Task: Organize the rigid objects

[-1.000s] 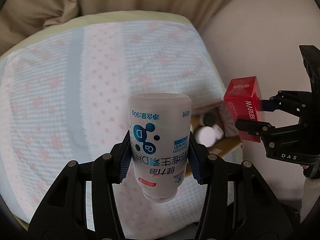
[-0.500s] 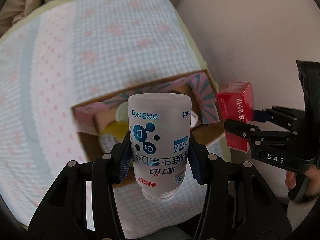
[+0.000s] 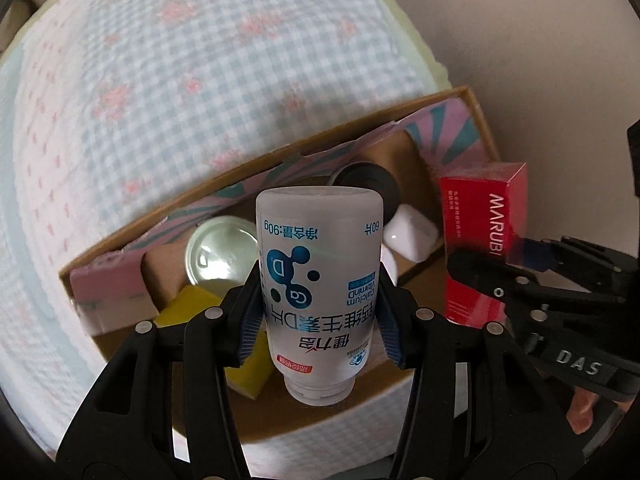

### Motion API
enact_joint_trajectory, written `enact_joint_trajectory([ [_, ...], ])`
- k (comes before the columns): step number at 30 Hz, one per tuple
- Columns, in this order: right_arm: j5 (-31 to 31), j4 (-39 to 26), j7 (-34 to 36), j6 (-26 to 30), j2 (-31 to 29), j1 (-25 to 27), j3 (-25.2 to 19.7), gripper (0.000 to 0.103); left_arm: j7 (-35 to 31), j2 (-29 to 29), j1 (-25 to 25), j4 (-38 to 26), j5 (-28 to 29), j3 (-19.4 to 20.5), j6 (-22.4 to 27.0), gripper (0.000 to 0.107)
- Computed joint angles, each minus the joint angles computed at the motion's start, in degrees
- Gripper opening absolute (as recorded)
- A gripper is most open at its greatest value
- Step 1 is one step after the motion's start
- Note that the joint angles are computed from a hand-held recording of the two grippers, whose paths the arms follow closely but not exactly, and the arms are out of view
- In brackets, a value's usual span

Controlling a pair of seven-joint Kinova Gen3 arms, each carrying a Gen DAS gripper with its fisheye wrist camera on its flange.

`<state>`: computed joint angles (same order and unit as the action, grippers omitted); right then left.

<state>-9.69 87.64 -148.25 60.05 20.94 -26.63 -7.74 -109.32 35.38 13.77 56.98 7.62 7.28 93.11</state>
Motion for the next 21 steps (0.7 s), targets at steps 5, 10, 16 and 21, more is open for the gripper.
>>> enact_joint_trajectory([
  [5,-1.08,0.28,0.05,-0.17,0.64,0.94,0.23,0.05,-3.7,-1.47,2.36,1.29,-4.72,-0.53,-3.46,0.079],
  [10,1.44,1.83,-3.28,-0.09,-2.53,0.37,1.14,0.103,-5.51,-0.91,0.34,-0.47,-4.59,-0.94,-2.89,0.103],
  [16,1.41,2.66,-4.25,-0.46,-2.68,0.45,0.36,0.103,-7.11,-1.37,0.42,-0.13,-6.33,-1.44,-3.63,0.103],
  [21,0.59,3.37,-4.43,-1.25,-2.48,0.51,0.17,0.103,-6.67,-1.56,0.12,-0.1,-5.71,-1.37,-3.57,0.103],
])
